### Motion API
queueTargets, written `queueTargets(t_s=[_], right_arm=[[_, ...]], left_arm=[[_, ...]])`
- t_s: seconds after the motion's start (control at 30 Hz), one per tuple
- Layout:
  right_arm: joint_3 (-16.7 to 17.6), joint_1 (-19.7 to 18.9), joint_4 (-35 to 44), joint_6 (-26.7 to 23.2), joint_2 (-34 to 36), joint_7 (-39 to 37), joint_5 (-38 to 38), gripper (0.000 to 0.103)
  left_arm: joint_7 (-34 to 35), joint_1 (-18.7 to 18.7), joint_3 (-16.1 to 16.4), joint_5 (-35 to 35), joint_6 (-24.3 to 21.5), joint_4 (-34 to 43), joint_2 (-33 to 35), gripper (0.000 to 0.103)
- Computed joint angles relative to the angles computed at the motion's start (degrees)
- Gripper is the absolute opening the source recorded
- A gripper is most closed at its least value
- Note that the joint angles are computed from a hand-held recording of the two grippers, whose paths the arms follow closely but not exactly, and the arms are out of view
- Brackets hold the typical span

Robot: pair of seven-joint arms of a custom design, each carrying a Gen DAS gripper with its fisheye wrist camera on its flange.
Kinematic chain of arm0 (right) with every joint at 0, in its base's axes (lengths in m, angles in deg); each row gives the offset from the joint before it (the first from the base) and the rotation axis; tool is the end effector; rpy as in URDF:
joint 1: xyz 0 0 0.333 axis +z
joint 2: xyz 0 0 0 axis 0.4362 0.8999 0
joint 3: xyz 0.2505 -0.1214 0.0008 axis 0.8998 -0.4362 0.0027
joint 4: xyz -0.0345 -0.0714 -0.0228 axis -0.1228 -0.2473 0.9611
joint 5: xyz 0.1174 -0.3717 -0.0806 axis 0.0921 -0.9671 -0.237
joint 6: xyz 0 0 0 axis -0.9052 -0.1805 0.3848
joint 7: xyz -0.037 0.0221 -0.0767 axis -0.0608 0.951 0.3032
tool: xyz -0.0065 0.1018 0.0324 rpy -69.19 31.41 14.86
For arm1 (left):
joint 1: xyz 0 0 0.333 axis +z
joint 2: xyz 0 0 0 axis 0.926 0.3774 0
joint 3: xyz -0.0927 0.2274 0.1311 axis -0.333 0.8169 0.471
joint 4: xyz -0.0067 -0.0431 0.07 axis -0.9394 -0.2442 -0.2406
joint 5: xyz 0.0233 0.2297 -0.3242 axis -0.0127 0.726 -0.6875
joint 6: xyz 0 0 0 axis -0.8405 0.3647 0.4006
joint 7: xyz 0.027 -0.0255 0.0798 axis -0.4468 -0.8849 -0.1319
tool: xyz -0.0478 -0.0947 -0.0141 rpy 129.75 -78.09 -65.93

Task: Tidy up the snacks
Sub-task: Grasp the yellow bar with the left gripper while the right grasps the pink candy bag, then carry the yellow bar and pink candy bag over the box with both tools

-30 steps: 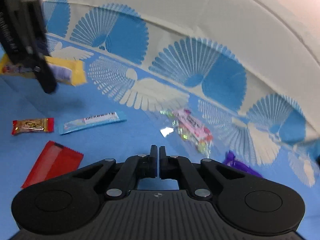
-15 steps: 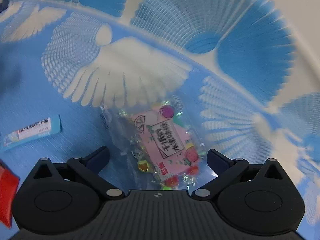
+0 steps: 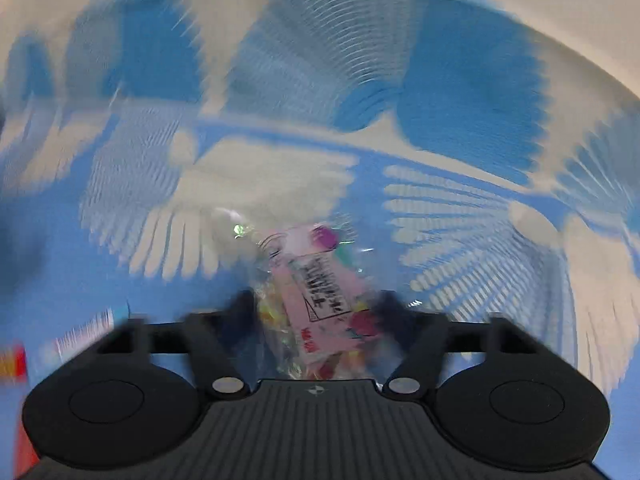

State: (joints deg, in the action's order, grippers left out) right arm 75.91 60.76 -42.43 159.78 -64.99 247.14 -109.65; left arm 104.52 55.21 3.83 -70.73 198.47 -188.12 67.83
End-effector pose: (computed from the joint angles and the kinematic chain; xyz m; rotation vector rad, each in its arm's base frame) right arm 0.5230 0.4241 0.3201 -1.8186 1.7499 -0.5780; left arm 0.5563 -0.2514 0.4129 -1.2188 2.7064 -0.6705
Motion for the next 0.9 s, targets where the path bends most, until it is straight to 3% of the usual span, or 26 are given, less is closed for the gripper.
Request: queueTargets(t_s=[0.07,0.13,0.27,0.37,0.57,0.67,0.9], right_arm=[[-3.1,3.8,-1.4,-1.6,-1.5,14.9,-5.1,0.037],[-2.3,5.9,-0.2,-7.3,-1.5,19.8,-7.6,0.024],[-0.5,8.6,-1.7,-8.7,-4.4,31.2,-15.8,0.019],[2.4,10.7,-2.6,-12.4,-7.1,37.2,-18.9,0.017],[9.1,15.8,-1.8,-23.7,-11.1,44.0,-20.1,0.016],[11.8,18.8,1.2,-28.8,-10.4,43.7,-18.8,0.016],[12.7,28.3,17.1,-36.6,-2.3,39.2,-16.8,0.016]], left_arm=[[0.2,0.3,0.1,-1.0,-0.1,-1.4,-2.4,0.017],[1.3,0.7,0.2,-2.8,0.0,-3.5,-5.7,0.017],[2.0,1.3,0.7,-6.8,0.6,-9.0,-13.7,0.017],[3.2,1.3,1.5,-10.5,1.6,-15.1,-21.4,0.017],[-0.4,2.7,2.9,-12.9,-2.6,-26.6,-37.7,0.017],[-1.1,3.8,4.5,-12.6,-7.2,-30.8,-45.6,0.017],[0.1,9.0,8.9,-11.0,-16.7,-38.3,-64.0,0.017]])
